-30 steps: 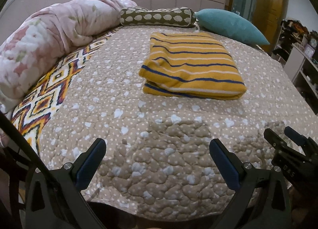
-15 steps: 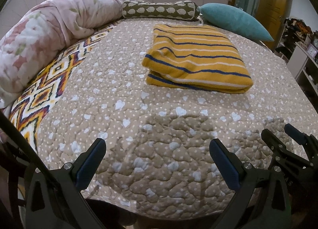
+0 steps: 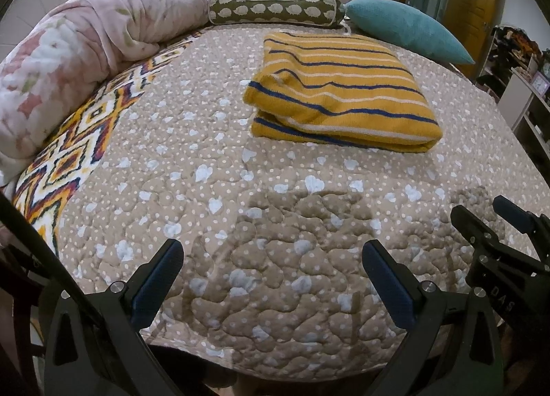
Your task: Fold small clothes
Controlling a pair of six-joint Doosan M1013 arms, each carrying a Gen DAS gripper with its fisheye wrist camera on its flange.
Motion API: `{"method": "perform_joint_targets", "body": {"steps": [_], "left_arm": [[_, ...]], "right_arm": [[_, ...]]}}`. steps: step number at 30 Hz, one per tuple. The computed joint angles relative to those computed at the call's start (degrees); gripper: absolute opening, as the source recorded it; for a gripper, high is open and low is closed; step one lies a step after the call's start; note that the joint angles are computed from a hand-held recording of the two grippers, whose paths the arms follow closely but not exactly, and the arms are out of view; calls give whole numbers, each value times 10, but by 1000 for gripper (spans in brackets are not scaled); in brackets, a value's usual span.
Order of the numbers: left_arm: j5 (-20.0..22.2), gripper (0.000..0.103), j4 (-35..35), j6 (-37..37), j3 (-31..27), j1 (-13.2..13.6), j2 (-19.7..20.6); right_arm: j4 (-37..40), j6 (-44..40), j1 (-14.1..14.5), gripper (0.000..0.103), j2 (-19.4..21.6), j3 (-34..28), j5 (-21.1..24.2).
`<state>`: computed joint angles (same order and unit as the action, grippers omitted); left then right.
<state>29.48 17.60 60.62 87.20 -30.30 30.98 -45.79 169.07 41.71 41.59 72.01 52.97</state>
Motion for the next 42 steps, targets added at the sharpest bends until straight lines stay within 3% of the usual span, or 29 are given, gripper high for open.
{"method": "perform_joint_targets", "body": {"steps": [42], "left_arm": [[2,103,-13,17,0,1,6]], "right_arm": [[-5,3,3,78,6,-5,1]]}}
